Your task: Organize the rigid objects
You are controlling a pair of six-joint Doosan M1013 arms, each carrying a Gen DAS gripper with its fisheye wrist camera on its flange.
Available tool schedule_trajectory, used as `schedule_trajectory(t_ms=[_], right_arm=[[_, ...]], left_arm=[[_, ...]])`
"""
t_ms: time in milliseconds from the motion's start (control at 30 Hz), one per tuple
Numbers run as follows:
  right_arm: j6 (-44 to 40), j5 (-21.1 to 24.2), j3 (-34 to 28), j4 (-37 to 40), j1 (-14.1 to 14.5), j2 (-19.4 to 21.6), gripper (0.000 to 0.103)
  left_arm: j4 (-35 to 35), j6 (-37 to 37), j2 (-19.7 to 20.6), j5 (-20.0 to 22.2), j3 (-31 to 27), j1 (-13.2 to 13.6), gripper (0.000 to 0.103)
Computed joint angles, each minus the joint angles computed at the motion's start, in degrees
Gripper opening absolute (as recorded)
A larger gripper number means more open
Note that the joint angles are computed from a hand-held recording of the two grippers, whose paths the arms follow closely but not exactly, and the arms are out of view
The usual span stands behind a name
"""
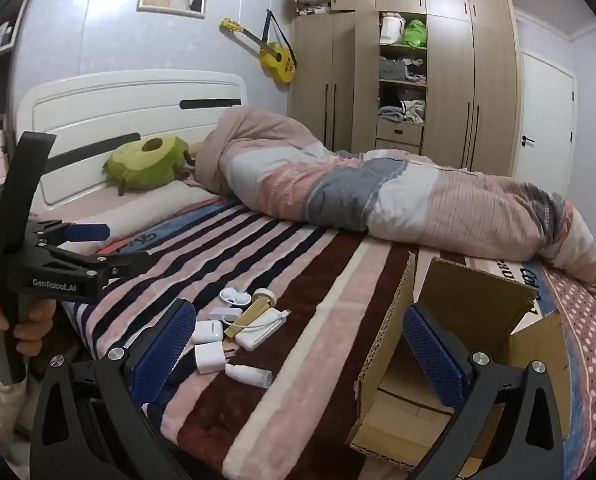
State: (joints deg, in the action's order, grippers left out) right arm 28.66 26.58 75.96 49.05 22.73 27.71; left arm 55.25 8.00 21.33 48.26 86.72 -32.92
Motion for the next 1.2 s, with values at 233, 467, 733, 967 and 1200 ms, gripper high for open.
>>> schedule_trajectory(t_ms=[233, 467, 733, 967, 1200], right_arm=[[1.8, 0.6, -1.5, -2.8, -0.2, 1.1, 0.103], [-1.1, 1.2, -1.6, 0.7, -0.7, 1.9, 0.103], [-0.5, 1.0, -1.7, 0.1, -0.6, 1.7, 0.102], [0.3, 1.4, -1.8, -0.4, -0.7, 1.7, 0.102], [0.4, 1.5, -2.0, -0.3, -0.8, 1.8, 0.102]], left_arm=[[-1.0, 2.1, 1.3, -0.5, -1.6, -0.1, 0.102], [-0.5, 0.8, 1.1, -2.4, -1.0, 0.4, 0.102], [1.1, -0.4, 0.6, -3.0, -0.4, 0.3, 0.102], [1.4, -1.2, 0.0, -3.5, 0.5, 0.4, 0.102], [1.5, -1.6, -0.4, -4.1, 0.9, 0.5, 0.102]])
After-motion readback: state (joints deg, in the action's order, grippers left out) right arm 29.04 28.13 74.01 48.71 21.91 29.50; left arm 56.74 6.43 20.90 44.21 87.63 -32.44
